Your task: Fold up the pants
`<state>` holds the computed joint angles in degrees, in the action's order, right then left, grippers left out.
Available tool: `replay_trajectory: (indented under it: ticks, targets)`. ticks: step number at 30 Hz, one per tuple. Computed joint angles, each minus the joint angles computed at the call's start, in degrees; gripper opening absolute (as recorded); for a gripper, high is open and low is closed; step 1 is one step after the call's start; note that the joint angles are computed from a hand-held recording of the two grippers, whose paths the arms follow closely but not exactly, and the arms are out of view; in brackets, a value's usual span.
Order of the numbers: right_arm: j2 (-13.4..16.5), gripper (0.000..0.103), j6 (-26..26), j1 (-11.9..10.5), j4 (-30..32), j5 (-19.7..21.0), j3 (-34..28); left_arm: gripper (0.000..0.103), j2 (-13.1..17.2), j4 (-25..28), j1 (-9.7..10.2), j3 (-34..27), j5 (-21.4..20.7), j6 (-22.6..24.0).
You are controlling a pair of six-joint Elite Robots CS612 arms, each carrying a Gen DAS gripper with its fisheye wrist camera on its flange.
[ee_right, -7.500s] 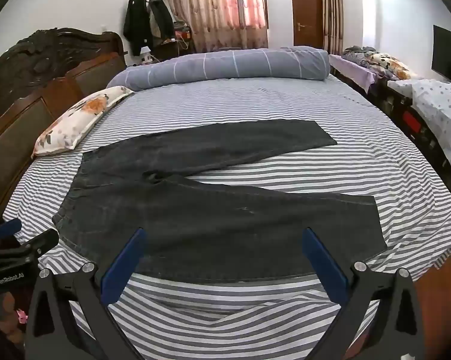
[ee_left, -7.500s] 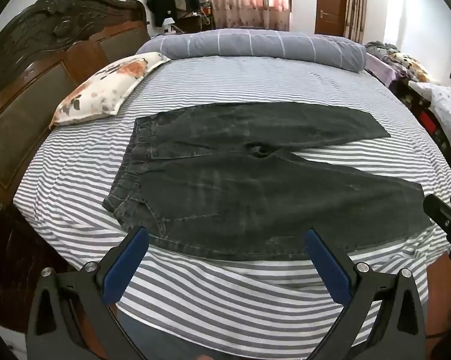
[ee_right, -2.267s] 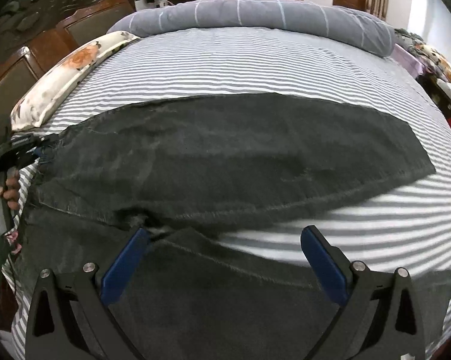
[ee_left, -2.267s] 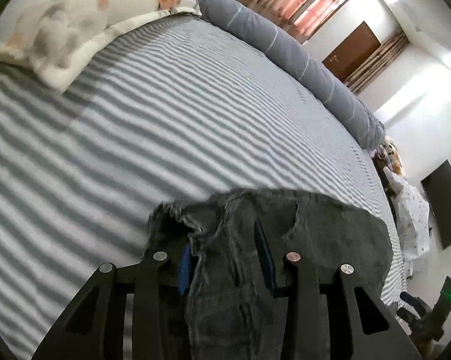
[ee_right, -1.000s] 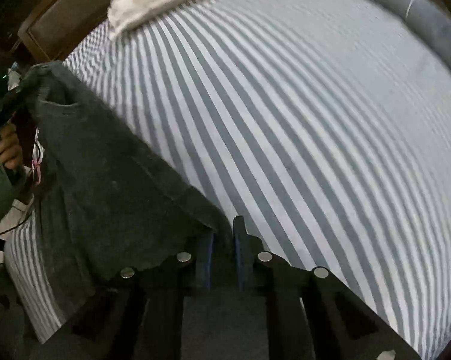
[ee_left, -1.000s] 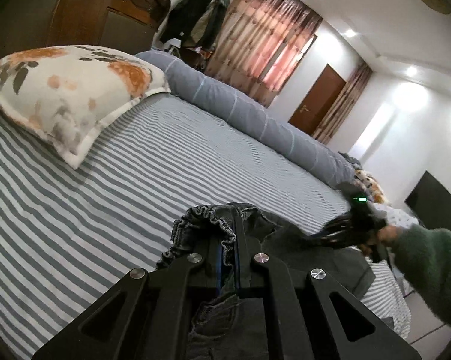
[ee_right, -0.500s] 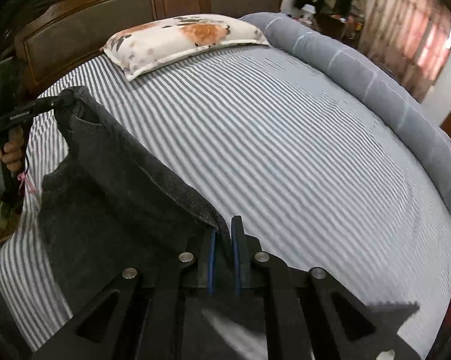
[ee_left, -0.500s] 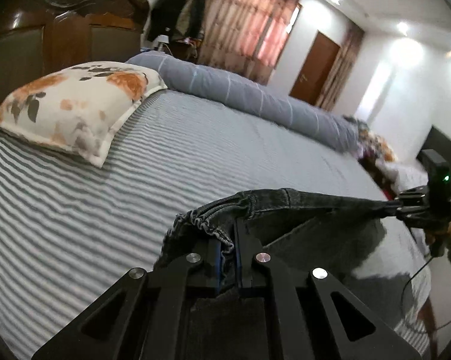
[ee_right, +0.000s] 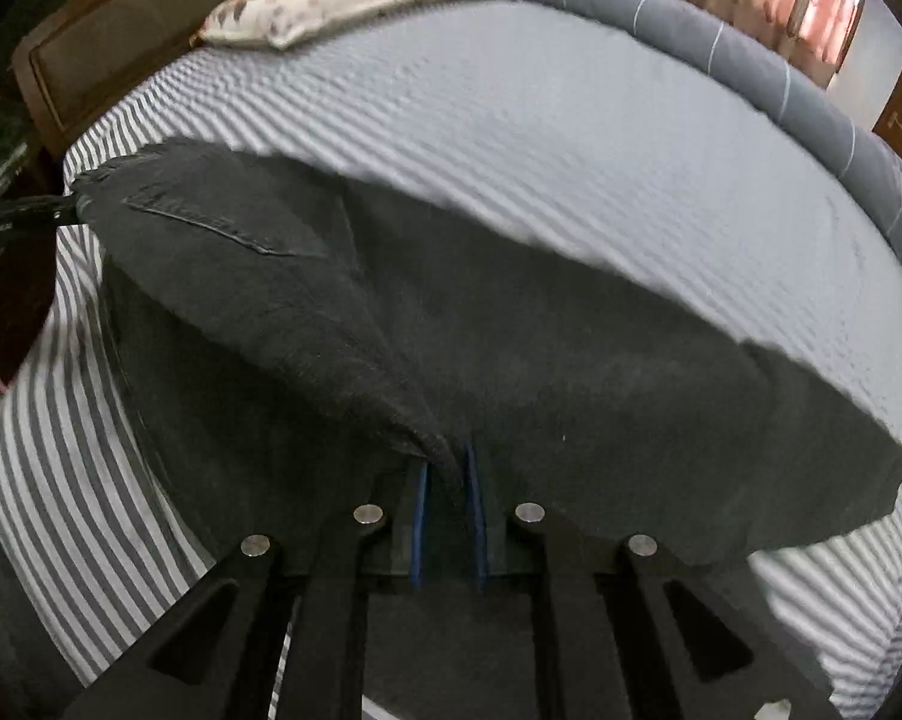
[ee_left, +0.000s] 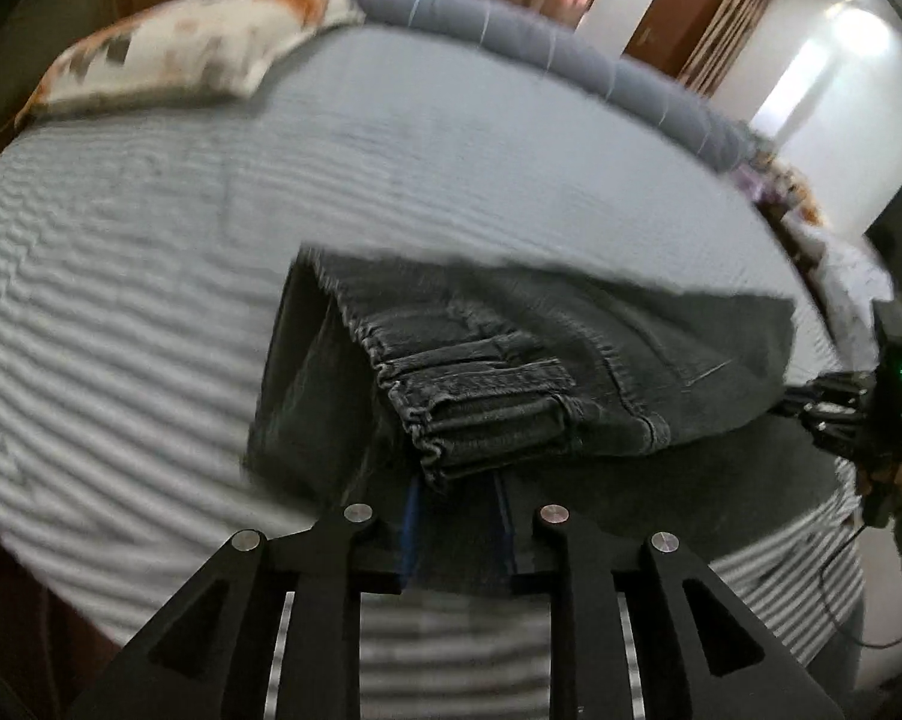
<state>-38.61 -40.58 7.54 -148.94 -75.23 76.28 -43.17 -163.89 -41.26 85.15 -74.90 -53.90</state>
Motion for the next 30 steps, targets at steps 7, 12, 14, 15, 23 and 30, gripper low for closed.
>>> replay_trajectory:
  ticks: [7,12,14,15,23,30]
  targets:
    - [-1.0,0.043,4.8,-0.3,-2.9,-0.4,2.8,0.036,-0.8,3.7,-0.55,1.6,-3.9,-7.8]
    - [-3.9,0.051,11.9,-2.8,-6.2,5.9,7.7,0.052,-2.5,-4.0,-1.33,5.2,-4.8,-14.6]
    - [-4.6,0.051,15.5,-3.8,-6.1,8.5,9.3,0.052,-2.5,-7.9,-1.35,5.8,-5.2,-18.2]
    - [-4.9,0.051,17.1,-4.2,-6.2,9.6,9.9,0.052,-2.4,-9.6,-1.36,6.0,-5.5,-20.2]
    - [-6.1,0.051,24.3,-5.4,-8.0,13.9,13.8,0.052,0.9,-16.9,-0.45,4.9,-8.6,-33.8]
    - [-4.5,0.051,30.1,-5.5,-6.8,17.2,12.3,0.052,2.4,-16.8,-0.33,3.9,-8.2,-38.1]
